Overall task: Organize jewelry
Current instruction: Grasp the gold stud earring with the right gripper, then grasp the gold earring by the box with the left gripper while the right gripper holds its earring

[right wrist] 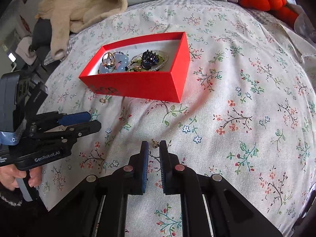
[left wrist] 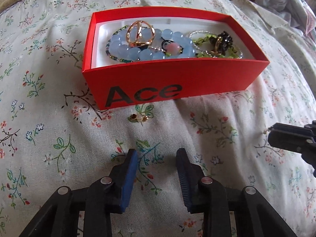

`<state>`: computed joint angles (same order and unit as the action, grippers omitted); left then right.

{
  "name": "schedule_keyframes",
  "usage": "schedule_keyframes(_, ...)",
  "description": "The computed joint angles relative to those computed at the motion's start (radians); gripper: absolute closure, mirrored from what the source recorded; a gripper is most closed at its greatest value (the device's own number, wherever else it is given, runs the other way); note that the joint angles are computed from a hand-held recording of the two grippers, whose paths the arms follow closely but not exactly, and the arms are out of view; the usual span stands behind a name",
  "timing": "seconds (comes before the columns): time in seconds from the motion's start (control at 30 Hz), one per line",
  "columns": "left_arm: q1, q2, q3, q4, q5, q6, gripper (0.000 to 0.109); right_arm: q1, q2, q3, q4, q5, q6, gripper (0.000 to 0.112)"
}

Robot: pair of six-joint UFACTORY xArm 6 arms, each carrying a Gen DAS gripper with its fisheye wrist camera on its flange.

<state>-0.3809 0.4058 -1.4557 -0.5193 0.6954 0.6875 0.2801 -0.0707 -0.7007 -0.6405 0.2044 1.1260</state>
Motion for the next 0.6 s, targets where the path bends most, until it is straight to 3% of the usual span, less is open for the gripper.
schedule_keyframes(0.6, -0.030, 0.082, -0.086, 0.094, -0.086, -0.112, 0.078, -0.018, 0.006, -0.008, 0.074, -0.024, -0.056, 0.101)
